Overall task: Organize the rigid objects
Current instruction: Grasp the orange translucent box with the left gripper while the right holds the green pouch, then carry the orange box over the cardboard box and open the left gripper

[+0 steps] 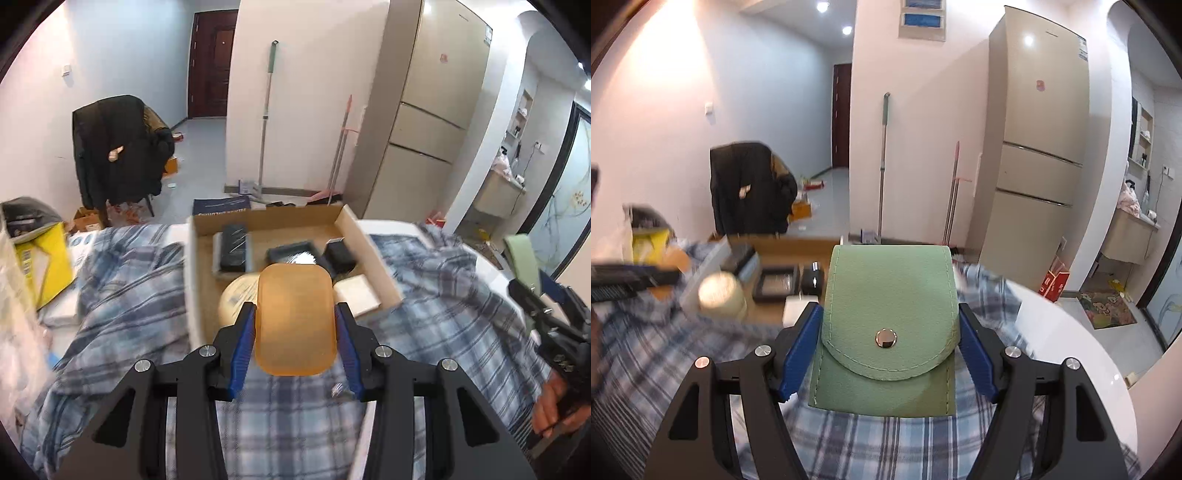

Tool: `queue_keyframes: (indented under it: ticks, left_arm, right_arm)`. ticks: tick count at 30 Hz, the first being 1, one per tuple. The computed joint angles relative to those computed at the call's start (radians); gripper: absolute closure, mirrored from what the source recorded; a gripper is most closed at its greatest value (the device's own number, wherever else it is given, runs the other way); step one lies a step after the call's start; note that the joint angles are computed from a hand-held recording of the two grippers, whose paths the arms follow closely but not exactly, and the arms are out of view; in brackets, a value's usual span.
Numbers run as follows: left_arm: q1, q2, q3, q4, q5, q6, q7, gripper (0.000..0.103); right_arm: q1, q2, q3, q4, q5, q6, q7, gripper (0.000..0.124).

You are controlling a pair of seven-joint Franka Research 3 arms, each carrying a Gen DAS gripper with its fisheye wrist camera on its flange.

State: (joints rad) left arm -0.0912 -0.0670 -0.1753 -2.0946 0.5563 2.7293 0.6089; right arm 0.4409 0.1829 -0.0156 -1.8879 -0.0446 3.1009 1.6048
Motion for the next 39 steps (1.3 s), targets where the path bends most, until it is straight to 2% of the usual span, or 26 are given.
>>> queue_keyframes:
  ticks: [2,3,4,5,6,8,10,12,14,17,19,22,25,28,32,37,39]
  left_arm:
    - [-0.004,0.083,-0.015,0.122,0.092,-0.113,-0.078,0.058]
    - [-0.01,0.109,-0.008,0.153,0.076,-0.125,-0.084,0.058]
    - [-0.011,0.142,-0.003,0.186,0.006,-0.111,-0.059,0.058]
    - [-0.008,0.169,-0.002,0.212,-0.078,-0.092,-0.011,0.058]
    - [-0.009,0.195,-0.003,0.243,-0.135,-0.092,0.027,0.058]
    - [-0.026,0.244,0.008,0.306,-0.147,-0.121,0.053,0.058]
    - [-0.03,0.273,0.011,0.321,-0.179,-0.116,0.073,0.058]
    - [-0.003,0.289,-0.011,0.283,-0.29,-0.023,0.156,0.058]
    - [0.004,0.304,-0.023,0.265,-0.345,0.02,0.231,0.058]
    - [-0.019,0.336,-0.004,0.28,-0.341,-0.002,0.237,0.058]
    - [-0.032,0.353,0.012,0.292,-0.334,-0.017,0.211,0.058]
    - [-0.061,0.362,0.051,0.296,-0.256,-0.028,0.143,0.058]
    - [-0.044,0.353,0.04,0.263,-0.263,0.019,0.16,0.058]
    - [-0.051,0.355,0.045,0.275,-0.239,-0.018,0.143,0.058]
    - [-0.066,0.38,0.043,0.329,-0.225,-0.122,0.134,0.058]
    - [-0.065,0.381,0.042,0.335,-0.221,-0.159,0.115,0.058]
    - [-0.052,0.382,0.032,0.329,-0.247,-0.145,0.129,0.058]
  right_arm:
    - [0.091,0.02,-0.115,0.084,-0.131,-0.073,0.183,0.053]
    - [0.115,0.037,-0.146,0.136,-0.176,-0.122,0.253,0.053]
    - [0.122,0.061,-0.154,0.199,-0.203,-0.191,0.298,0.053]
    - [0.108,0.086,-0.137,0.259,-0.193,-0.249,0.302,0.053]
    - [0.081,0.105,-0.105,0.297,-0.161,-0.269,0.283,0.053]
    - [0.048,0.141,-0.062,0.36,-0.135,-0.293,0.274,0.053]
    - [0.052,0.179,-0.061,0.417,-0.16,-0.324,0.303,0.053]
    - [0.045,0.212,-0.043,0.454,-0.148,-0.337,0.306,0.053]
    - [0.038,0.239,-0.027,0.475,-0.125,-0.343,0.301,0.053]
    - [0.043,0.252,-0.037,0.453,-0.121,-0.314,0.307,0.053]
    - [0.073,0.265,-0.084,0.445,-0.169,-0.295,0.354,0.053]
    - [0.099,0.305,-0.128,0.48,-0.238,-0.327,0.389,0.053]
    - [0.08,0.334,-0.114,0.516,-0.234,-0.378,0.383,0.053]
    - [0.031,0.349,-0.06,0.539,-0.162,-0.411,0.33,0.053]
    - [0.033,0.34,-0.067,0.529,-0.146,-0.41,0.335,0.053]
    - [0.035,0.329,-0.062,0.512,-0.141,-0.411,0.331,0.053]
    - [0.041,0.326,-0.065,0.508,-0.147,-0.408,0.331,0.053]
